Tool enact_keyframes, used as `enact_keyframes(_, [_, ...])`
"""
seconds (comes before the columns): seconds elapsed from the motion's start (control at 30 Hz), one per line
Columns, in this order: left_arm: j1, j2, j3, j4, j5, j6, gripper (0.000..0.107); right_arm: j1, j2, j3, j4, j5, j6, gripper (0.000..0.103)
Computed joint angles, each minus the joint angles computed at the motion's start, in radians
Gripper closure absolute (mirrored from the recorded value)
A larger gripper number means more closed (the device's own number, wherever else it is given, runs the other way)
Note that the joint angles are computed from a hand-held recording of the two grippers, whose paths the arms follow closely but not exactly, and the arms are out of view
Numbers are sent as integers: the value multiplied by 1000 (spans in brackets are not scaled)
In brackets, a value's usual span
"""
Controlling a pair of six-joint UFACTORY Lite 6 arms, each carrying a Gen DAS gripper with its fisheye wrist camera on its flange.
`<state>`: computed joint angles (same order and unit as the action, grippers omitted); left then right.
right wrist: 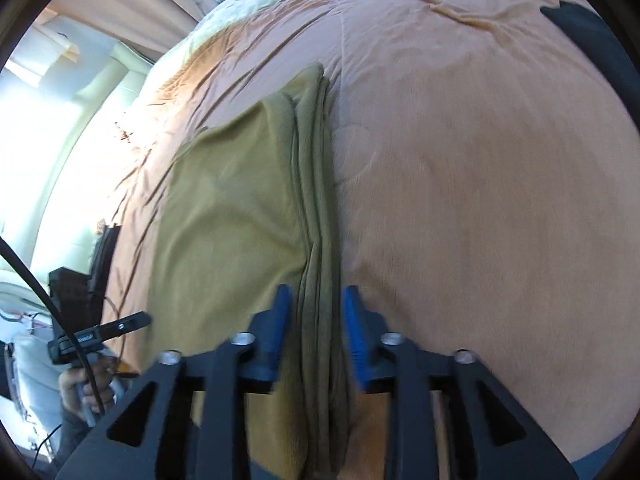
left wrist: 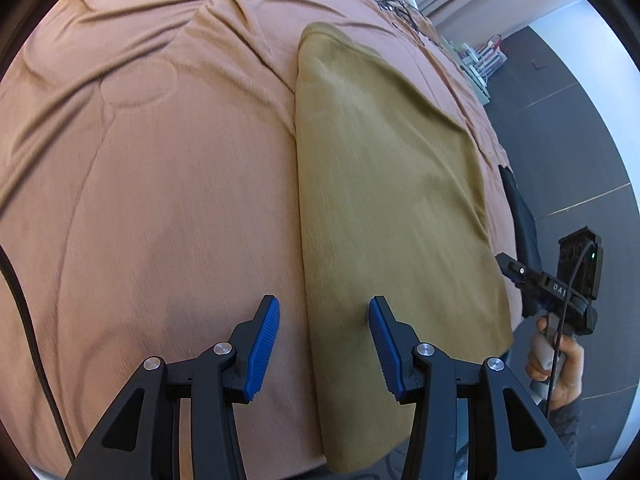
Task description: Fold small clothes
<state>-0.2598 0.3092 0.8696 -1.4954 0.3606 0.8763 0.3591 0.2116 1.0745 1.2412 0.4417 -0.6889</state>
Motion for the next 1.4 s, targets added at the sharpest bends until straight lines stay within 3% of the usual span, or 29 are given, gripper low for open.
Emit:
enact_keyframes(0.23, [-33,-45,-86,-131,37,93,59,-8,-86,-169,189,27,-215,48])
enact_keyframes(0.33, [-49,-74,-133,-186,53,131,59,29,-102,-189,147,3,-179,57])
enact_keyframes(0.4, [-71,-91,-159,-212,60,145,59,51,-119,-207,127,-18,-162,74])
enact_keyframes(0.43, [-83,-101,-172,-224,57,153,60,60,-130,-218,117,-30,-144,77])
enact_keyframes(0.47, [-94,-112,-183,-230,48,158,63,60,-139,-229,128,-32,-148,82])
enact_keyframes(0.5, [-111,-119,-188,-220,25,145,74,57,-150,-244,159,-30,-171,86])
enact_keyframes(0.53, [-119,-120,-189,-206,10,129,83,58,-163,-256,177,-28,-181,88])
enact_keyframes(0.63, [-89,-137,-214,-192,41,129,96,83,-194,-285,218,-40,-190,92])
enact_keyframes(0.77, [-57,-206,-236,-73,52,44,100,118,-214,-316,319,-20,-261,93])
enact_keyframes(1.0, [40,-373,-273,349,113,-241,100,186,-215,-335,350,23,-313,93])
enact_keyframes(1.13, [92,-399,-285,418,157,-233,98,196,-195,-294,303,-52,-289,87])
enact_keyframes(1.17, [103,-393,-279,418,165,-217,98,186,-188,-288,303,-52,-288,78])
enact_keyframes(1.2, [108,-382,-271,427,162,-216,97,168,-177,-278,314,-62,-296,61])
enact_keyframes(1.27, [122,-340,-236,461,140,-243,87,143,-170,-275,370,-64,-343,41])
enact_keyframes(1.33, [117,-304,-210,407,112,-206,66,84,-128,-248,448,-6,-423,41])
enact_keyframes(1.4, [122,-251,-176,304,98,-118,62,53,-83,-212,472,10,-446,41])
